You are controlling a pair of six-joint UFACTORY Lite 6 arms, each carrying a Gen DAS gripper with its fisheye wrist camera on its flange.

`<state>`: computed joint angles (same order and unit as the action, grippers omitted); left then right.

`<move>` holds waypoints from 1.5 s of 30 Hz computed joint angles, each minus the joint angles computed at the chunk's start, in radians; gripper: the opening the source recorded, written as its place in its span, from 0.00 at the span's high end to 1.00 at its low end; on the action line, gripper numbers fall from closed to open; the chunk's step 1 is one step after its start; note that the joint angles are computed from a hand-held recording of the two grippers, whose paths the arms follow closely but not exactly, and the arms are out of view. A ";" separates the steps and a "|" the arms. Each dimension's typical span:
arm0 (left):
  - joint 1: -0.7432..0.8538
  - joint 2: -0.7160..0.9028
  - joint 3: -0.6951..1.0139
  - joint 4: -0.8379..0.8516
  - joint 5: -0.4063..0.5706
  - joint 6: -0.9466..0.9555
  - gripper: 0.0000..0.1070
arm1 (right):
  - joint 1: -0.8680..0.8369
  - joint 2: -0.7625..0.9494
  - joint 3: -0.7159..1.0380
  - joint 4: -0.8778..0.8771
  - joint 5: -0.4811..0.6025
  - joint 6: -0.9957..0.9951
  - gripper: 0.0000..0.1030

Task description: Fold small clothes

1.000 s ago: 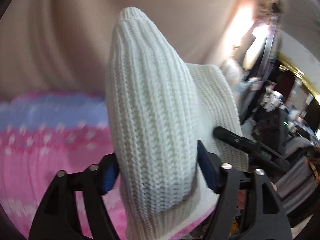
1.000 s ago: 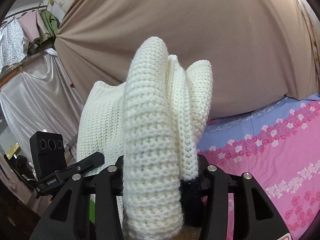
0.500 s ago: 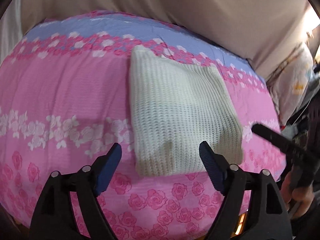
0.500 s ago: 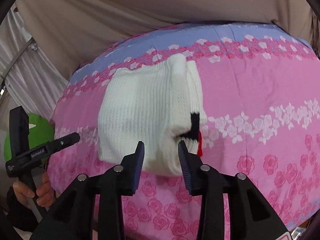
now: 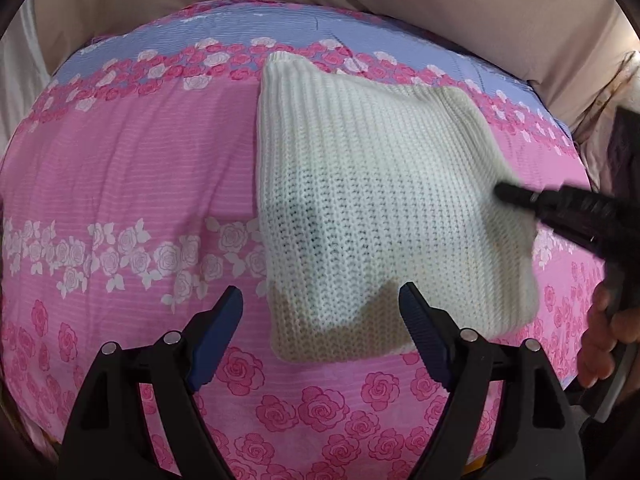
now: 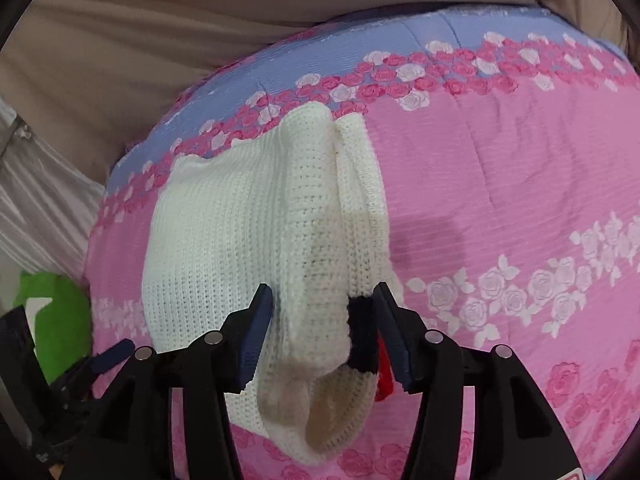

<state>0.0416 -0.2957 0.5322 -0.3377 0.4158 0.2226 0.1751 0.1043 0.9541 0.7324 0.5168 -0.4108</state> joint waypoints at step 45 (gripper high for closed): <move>-0.507 -0.216 -0.039 0.979 0.267 -1.217 0.13 | 0.406 -0.578 -0.324 -1.040 0.083 1.144 0.39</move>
